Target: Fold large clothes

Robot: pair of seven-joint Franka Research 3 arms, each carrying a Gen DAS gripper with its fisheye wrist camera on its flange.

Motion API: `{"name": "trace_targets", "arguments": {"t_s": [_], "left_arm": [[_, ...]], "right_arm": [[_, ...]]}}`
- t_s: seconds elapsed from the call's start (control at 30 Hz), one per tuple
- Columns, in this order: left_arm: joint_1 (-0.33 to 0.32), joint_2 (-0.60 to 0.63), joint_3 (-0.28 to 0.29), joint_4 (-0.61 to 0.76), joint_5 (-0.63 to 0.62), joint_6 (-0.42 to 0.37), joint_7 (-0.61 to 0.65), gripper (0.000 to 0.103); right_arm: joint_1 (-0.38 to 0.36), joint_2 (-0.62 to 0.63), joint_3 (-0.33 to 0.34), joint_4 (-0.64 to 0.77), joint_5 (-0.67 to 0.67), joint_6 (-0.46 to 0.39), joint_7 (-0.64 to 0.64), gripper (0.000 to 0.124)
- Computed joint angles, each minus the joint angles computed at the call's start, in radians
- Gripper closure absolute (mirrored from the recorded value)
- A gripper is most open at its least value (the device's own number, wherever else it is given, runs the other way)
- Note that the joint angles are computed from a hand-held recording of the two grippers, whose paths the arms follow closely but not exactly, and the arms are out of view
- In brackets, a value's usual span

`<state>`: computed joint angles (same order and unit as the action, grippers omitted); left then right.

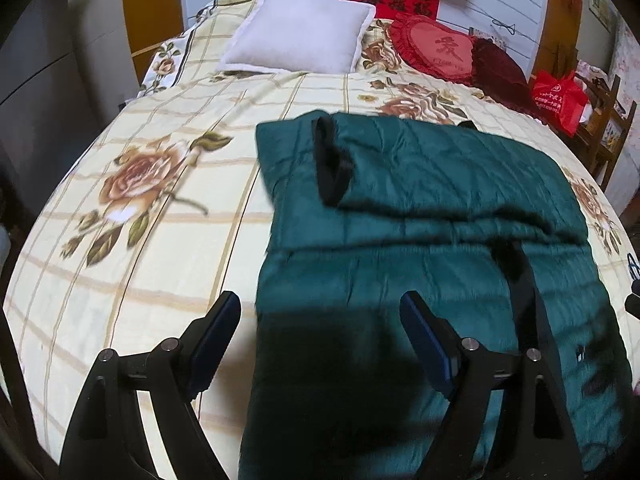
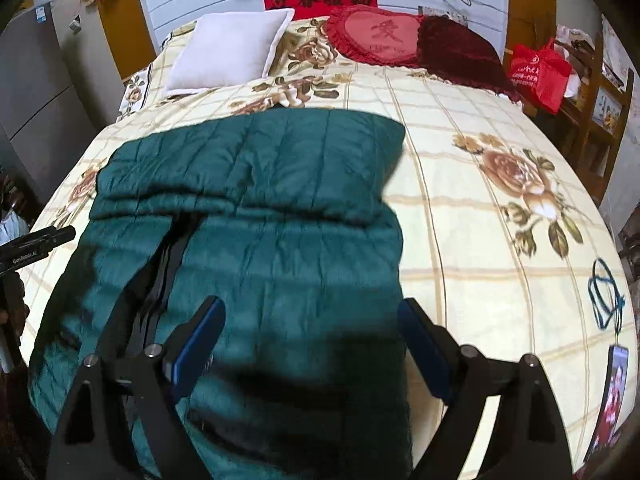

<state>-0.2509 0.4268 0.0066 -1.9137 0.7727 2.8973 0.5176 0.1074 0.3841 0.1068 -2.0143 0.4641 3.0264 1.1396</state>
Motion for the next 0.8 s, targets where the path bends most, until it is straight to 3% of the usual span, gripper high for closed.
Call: {"name": "trace_targets", "arguments": {"t_s": [0.2, 0.33, 0.53, 0.67, 0.8], "left_arm": [[-0.024, -0.086, 0.025, -0.123, 0.092, 0.014, -0.086, 0.028], [0.001, -0.128, 0.0, -0.187, 0.123, 0.027, -0.115, 0.028], [0.069, -0.174, -0.054, -0.29, 0.031, 0.067, -0.058, 0.028], [0.082, -0.205, -0.056, -0.351, -0.004, 0.096, -0.053, 0.028], [0.109, -0.235, -0.078, -0.418, -0.074, 0.129, -0.018, 0.028]], "right_arm": [[-0.003, -0.046, 0.005, -0.087, 0.016, -0.004, -0.016, 0.034], [0.001, -0.081, -0.002, -0.143, 0.019, -0.016, -0.027, 0.034], [0.009, -0.154, -0.03, -0.24, 0.004, -0.035, -0.048, 0.034], [0.046, -0.203, -0.095, -0.314, -0.088, -0.027, 0.008, 0.034], [0.003, -0.223, -0.068, -0.349, -0.022, -0.049, -0.034, 0.034]]}}
